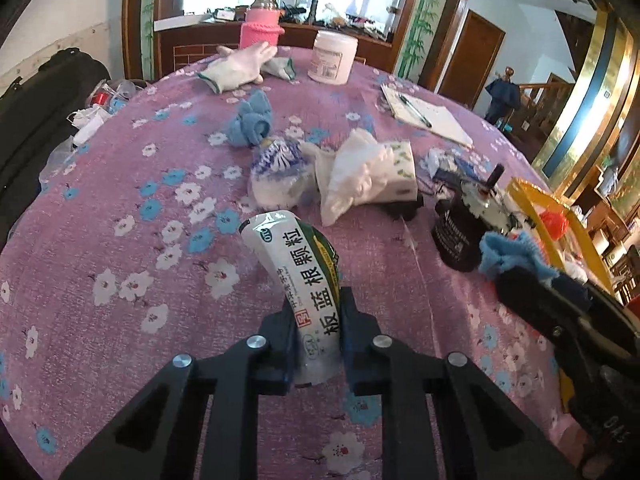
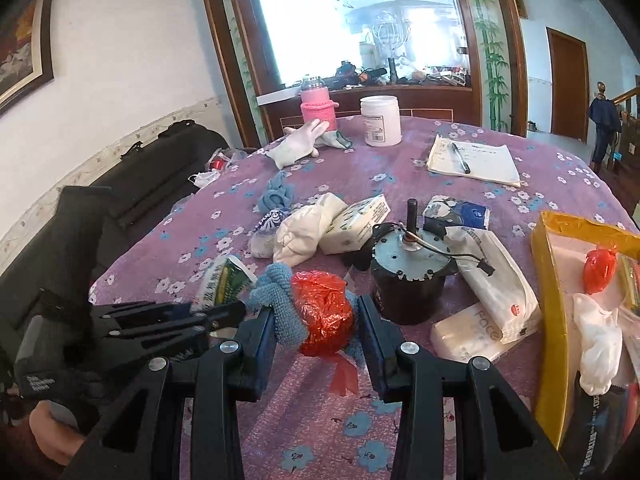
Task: Organize soft objects
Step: 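Carry the granule packet and red bag with both tools over the tray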
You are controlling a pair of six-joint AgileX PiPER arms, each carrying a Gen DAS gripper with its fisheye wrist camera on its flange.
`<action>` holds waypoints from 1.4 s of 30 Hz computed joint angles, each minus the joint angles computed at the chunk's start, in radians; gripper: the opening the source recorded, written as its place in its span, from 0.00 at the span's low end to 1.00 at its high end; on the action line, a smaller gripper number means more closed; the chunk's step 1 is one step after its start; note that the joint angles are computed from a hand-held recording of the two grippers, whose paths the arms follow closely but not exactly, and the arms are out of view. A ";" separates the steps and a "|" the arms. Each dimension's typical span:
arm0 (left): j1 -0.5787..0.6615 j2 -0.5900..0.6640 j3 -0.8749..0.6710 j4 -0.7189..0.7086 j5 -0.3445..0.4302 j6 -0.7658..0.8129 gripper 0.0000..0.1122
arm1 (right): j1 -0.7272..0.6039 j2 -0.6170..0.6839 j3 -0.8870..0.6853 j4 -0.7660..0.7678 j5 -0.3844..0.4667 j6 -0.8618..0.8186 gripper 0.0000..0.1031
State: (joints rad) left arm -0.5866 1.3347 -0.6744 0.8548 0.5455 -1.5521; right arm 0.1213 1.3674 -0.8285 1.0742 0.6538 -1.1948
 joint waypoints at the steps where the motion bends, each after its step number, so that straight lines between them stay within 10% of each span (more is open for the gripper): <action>1: -0.013 -0.007 -0.001 0.019 0.020 -0.018 0.16 | 0.003 0.001 -0.001 -0.007 -0.004 0.007 0.41; 42: -0.338 0.091 -0.128 0.287 0.558 -0.244 0.17 | -0.028 0.014 -0.001 0.012 -0.010 0.024 0.41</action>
